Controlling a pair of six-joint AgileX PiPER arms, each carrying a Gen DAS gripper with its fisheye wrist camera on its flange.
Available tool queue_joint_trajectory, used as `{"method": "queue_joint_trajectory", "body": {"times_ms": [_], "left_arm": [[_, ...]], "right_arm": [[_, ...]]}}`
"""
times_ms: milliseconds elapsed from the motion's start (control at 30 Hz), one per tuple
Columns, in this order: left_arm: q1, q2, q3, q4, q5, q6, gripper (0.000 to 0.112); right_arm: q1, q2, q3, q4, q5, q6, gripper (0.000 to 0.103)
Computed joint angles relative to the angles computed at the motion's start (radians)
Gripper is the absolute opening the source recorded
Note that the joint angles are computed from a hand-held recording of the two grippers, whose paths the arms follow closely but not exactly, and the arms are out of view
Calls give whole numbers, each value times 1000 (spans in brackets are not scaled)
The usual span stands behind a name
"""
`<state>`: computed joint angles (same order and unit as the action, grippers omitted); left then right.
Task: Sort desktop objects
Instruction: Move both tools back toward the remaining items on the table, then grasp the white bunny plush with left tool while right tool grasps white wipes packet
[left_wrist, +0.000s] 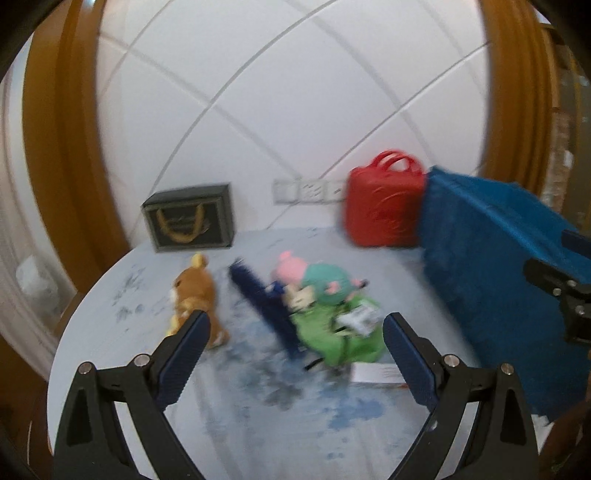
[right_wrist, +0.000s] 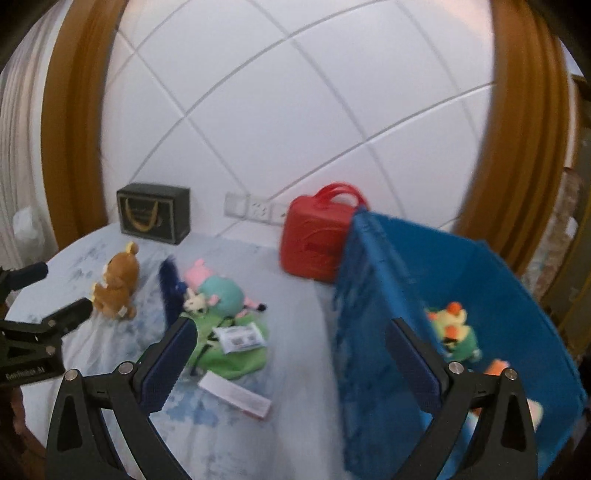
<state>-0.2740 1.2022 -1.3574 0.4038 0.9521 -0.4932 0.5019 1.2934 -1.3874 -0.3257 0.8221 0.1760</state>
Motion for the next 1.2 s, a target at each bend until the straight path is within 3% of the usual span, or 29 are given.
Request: {"method": "queue_joint_trajectory", "body": {"times_ms": [133, 433, 533, 733, 833, 967, 1200], "left_arm": [[146, 72, 35, -94, -55, 75, 96], [225, 299, 48, -132, -133, 97, 95], [258, 395, 9, -172, -149, 115, 88], [299, 632, -178, -191, -139, 124, 84], [325, 748, -288, -239, -130, 162, 77], [356, 920, -507, -337, -72, 244, 70], [308, 1060, -739, -413, -41, 365, 70]], "right_arm": [[-51, 133, -28, 101, -31, -73, 103], [-158, 460, -188, 274, -18, -235, 103], [-173, 573, -277, 302, 8, -258, 103], [-174, 793, -523, 340, 99, -253, 103], [-169, 902, -657, 371, 144, -241, 103], [-157, 1020, -795, 373, 203, -214, 101], [-157, 1133, -916, 427, 252, -205, 99]]}}
